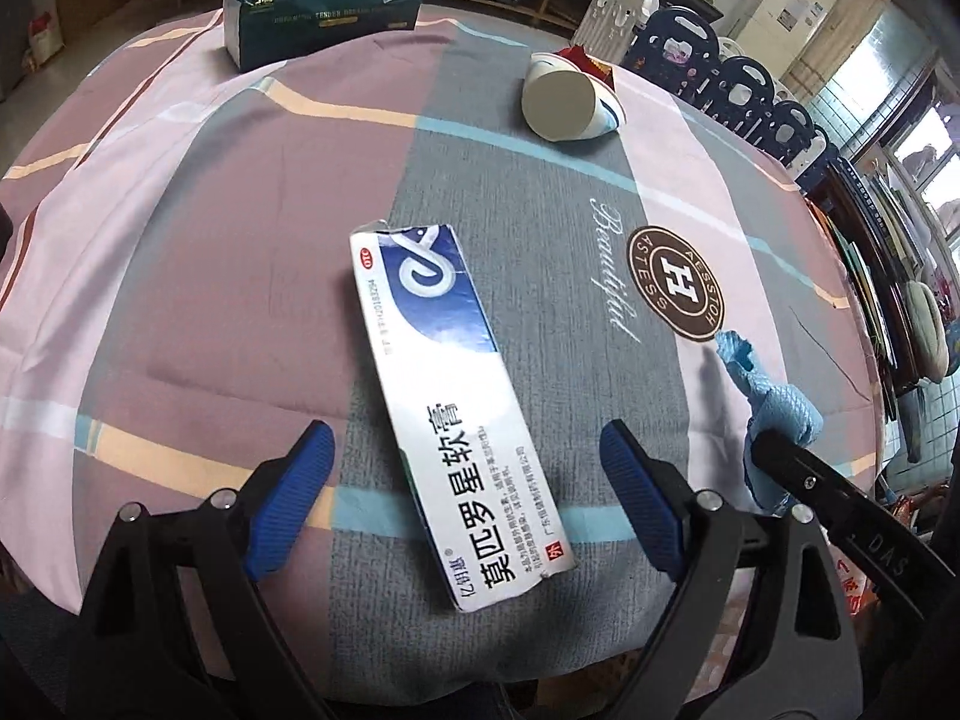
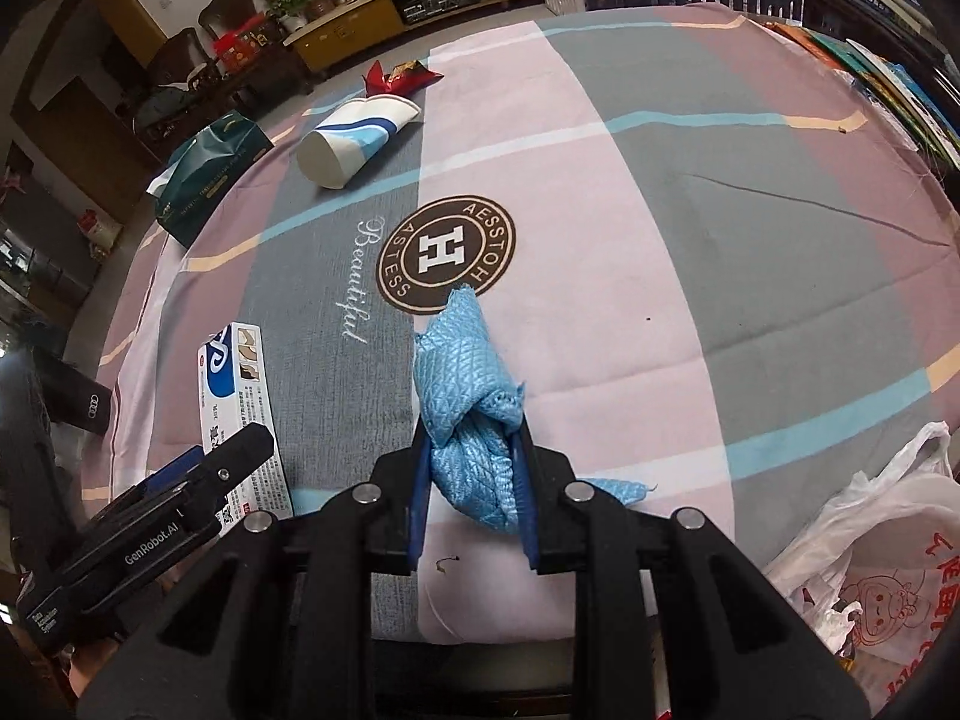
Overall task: Collect trash
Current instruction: 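Lift the blue cloth with the right tool while the left tool lifts the medicine box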
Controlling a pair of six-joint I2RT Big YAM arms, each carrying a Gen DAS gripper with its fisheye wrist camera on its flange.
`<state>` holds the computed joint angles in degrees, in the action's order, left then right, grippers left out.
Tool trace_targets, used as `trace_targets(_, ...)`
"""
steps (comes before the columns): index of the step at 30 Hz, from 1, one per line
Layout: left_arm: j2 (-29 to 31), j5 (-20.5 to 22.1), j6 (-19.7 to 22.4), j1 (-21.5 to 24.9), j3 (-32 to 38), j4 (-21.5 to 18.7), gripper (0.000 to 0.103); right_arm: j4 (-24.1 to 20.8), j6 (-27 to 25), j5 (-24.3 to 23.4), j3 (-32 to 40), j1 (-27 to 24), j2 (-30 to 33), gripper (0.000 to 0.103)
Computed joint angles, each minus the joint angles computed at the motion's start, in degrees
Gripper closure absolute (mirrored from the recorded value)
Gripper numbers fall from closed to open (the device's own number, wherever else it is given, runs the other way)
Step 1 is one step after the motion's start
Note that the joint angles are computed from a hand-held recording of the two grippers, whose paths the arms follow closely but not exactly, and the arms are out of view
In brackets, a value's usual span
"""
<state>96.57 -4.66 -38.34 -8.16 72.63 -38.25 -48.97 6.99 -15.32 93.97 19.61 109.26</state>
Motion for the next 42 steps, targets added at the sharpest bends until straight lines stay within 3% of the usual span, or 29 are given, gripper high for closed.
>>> trace_targets(5,0.5,-1.4,0.8,-0.6,0.8,-1.2,0.014,0.2,-0.3,1.5,-0.2,1.1,0.0,0.078)
trace_targets(9,0.5,-3.9,0.1,-0.7,0.9,-1.6,0.033,0.4,-0.8,2.5,-0.5,1.6,-0.1,0.078)
trace_targets(14,-0.2,-3.7,-0.2,-0.5,-0.1,-0.1,0.058,0.2,-0.7,3.0,-0.5,2.1,0.0,0.078)
trace_targets(19,-0.5,-3.8,-0.5,-0.5,-0.6,0.7,0.059,0.3,-0.6,3.4,-0.8,2.3,0.1,0.078)
trace_targets(27,-3.1,-7.9,-1.6,-0.9,-2.8,4.3,0.066,1.3,-0.4,4.0,-1.4,2.5,0.0,0.078)
trace_targets(42,-3.8,-9.8,-1.8,-1.0,-3.4,4.9,0.066,1.3,-0.7,4.4,-1.5,3.0,0.0,0.078)
